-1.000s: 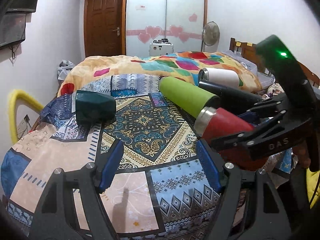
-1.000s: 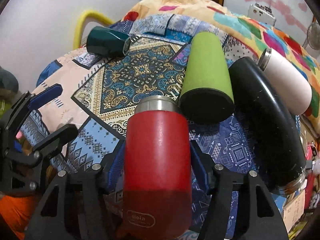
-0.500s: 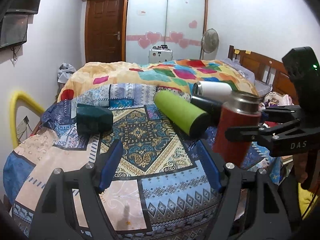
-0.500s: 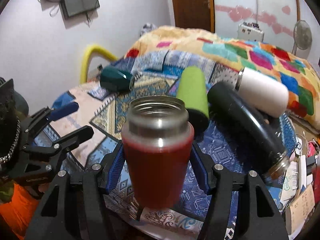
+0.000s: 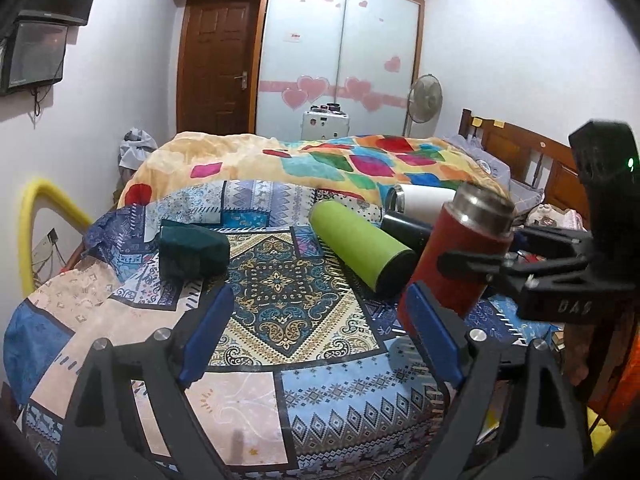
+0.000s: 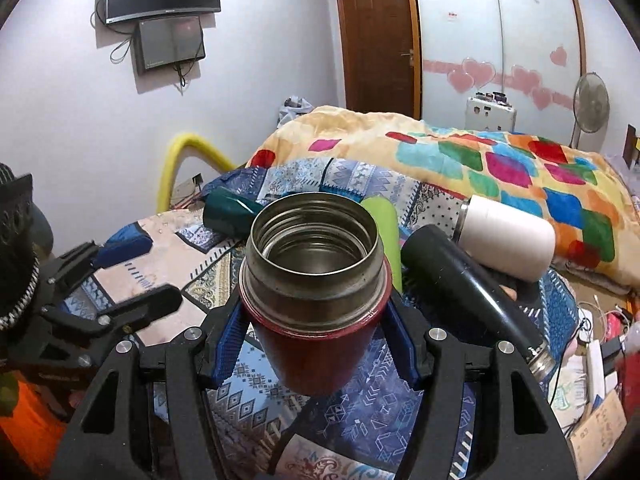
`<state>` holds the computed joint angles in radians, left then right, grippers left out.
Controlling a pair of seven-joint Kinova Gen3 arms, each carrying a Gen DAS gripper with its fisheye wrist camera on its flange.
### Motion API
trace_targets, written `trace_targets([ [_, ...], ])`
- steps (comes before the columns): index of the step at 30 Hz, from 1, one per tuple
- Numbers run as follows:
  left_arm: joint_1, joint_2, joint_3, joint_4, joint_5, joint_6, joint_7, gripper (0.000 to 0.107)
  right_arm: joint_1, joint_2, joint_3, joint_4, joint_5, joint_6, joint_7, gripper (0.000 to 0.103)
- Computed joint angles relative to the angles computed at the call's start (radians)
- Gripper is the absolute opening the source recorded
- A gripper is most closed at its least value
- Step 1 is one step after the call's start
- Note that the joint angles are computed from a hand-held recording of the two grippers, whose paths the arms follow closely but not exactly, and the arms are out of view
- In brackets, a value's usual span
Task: Flip cup upright
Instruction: 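Rotate the red bottle upright in the right tool, open end up, then lower the upright red bottle onto the quilt and open the right tool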
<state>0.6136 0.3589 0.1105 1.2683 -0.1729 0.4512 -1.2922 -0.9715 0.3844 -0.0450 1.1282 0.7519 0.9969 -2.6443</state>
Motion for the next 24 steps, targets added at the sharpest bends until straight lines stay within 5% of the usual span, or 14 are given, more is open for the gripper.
trace_targets([
  [24, 0.016, -0.033, -0.014, 0.057, -0.018, -0.018, 0.056, 0.091, -0.039, -0.014, -0.001, 0.038, 0.009, 0.032, -0.042, 0.061],
])
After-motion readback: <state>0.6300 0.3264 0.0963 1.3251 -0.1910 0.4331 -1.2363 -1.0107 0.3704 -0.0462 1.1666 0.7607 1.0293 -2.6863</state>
